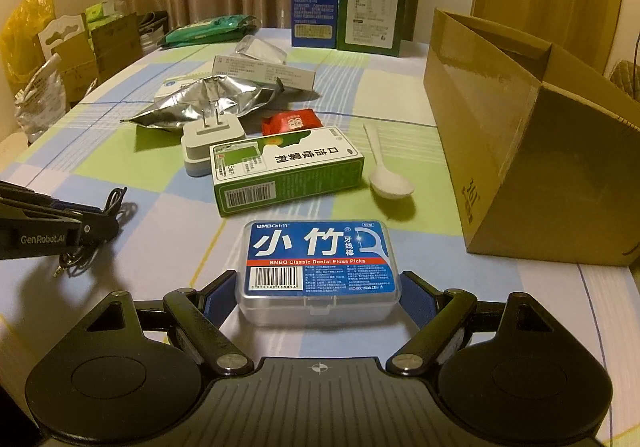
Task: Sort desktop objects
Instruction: 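Carry the black cable in the left tool while the right tool carries the floss box into the cardboard box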
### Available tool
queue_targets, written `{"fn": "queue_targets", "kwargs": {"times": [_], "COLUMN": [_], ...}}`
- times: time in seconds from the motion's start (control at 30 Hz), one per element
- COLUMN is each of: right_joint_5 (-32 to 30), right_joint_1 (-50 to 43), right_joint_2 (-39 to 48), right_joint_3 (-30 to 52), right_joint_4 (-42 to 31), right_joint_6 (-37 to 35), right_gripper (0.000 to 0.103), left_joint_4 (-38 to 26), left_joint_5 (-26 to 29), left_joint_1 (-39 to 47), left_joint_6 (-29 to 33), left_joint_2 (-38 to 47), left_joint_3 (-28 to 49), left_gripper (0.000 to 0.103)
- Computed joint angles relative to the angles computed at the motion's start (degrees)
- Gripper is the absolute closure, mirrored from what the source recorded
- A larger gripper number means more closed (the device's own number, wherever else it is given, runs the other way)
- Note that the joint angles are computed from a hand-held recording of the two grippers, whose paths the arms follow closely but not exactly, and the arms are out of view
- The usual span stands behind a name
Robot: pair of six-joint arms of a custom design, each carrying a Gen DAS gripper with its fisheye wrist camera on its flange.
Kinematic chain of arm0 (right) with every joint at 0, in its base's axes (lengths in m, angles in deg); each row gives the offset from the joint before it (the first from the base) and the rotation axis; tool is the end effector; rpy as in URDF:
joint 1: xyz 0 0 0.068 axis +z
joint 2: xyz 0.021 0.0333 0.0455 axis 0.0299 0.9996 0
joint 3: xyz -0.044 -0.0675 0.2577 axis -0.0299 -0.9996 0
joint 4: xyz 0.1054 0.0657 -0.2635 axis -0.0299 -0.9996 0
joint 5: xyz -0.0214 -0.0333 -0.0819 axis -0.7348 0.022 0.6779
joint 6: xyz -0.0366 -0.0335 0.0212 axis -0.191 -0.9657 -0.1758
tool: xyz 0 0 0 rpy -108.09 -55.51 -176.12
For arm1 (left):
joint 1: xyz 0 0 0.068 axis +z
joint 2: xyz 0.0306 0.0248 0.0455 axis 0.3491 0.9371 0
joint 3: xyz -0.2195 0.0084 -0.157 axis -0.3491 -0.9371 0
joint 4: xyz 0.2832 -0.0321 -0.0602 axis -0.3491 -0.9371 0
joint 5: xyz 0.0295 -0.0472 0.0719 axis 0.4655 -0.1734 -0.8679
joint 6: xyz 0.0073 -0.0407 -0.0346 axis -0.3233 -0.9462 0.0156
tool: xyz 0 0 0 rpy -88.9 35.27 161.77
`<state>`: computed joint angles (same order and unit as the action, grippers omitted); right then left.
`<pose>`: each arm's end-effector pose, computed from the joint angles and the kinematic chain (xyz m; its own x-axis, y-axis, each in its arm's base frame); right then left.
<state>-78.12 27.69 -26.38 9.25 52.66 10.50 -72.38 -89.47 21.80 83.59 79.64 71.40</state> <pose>0.1647 0.0816 0.0951 -0.6054 -0.3498 -0.7150 -0.4902 0.8716 -0.0115 0.1623 0.0046 0.1063 -0.7744 -0.0343 -0.6317 -0.0501 0.9987 0.0072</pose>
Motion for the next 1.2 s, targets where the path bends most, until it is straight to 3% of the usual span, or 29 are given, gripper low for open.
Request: {"fn": "queue_targets", "kwargs": {"times": [0.27,0.4,0.7,1.2], "right_joint_5": [-0.33,-0.26,-0.3,-2.29], "right_joint_1": [-0.3,-0.42,-0.44,-7.45], "right_joint_2": [0.47,0.39,-5.26,-31.85], "right_joint_3": [-0.08,-0.12,-0.52,2.01], "right_joint_4": [0.73,0.8,-2.58,-26.37], "right_joint_6": [0.06,-0.15,-0.33,-3.17], "right_gripper": [0.02,0.02,0.021,0.021], "left_joint_4": [0.78,-0.81,-5.89,-18.13], "left_joint_5": [-1.86,-1.03,-0.62,-6.2], "left_joint_1": [-1.01,-0.71,-2.13,-16.26], "left_joint_6": [-0.14,-0.65,-1.46,-10.88], "left_joint_2": [-0.59,-1.16,-5.38,-14.91], "left_joint_3": [-0.73,-0.32,-0.29,5.83], "left_gripper": [0.086,0.092,0.093,0.093]}}
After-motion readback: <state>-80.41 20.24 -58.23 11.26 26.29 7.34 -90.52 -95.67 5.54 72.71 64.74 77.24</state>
